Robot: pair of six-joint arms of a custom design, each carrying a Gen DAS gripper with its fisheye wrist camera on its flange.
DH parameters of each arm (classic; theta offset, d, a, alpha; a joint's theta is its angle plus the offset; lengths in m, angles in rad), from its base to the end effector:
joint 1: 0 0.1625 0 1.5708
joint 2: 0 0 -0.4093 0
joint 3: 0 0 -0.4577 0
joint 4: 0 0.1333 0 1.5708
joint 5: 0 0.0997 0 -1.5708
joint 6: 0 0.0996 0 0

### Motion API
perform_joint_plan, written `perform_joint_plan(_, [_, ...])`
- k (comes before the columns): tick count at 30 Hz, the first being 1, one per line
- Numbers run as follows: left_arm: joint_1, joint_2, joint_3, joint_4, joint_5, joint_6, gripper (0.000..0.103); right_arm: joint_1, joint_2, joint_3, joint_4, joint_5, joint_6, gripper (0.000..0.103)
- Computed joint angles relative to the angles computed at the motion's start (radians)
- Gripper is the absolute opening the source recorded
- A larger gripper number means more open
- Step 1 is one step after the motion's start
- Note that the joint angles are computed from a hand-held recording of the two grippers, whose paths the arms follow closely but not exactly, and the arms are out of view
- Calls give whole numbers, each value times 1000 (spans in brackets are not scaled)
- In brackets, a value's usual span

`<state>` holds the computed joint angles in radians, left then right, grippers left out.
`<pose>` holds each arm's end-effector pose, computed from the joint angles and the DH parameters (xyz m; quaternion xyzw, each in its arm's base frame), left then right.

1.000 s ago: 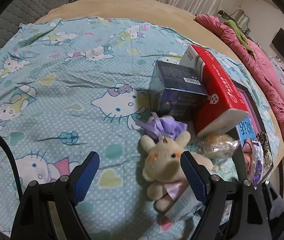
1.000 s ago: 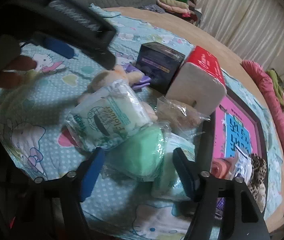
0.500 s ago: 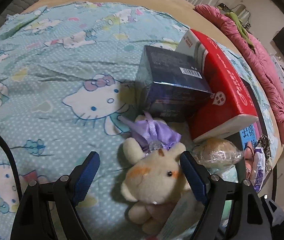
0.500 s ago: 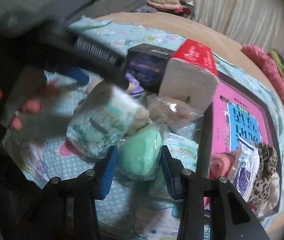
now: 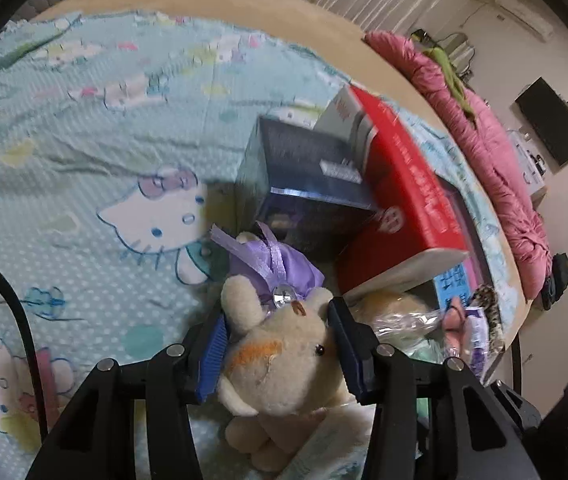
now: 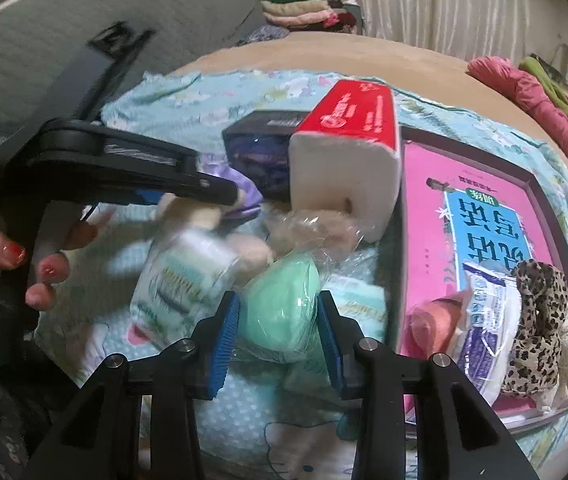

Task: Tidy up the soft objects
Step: 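Grasp the cream plush bunny with the left gripper while the right grasps the green sponge, then lift and carry the plush bunny and green sponge over the pink tray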

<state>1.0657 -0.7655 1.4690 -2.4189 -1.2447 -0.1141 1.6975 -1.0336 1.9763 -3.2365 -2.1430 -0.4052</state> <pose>-0.2214 -0.7419 0.0710 0.1797 0.9677 -0.1172 0.1325 0.1556 -0.5936 0.1470 0.1395 -0.8920 0.2994 0.3085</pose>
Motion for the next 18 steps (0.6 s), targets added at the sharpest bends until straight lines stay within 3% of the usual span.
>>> perform_joint_plan(18, [-76, -139, 136, -85, 66, 25, 50, 1, -62, 52, -141, 74, 32, 40])
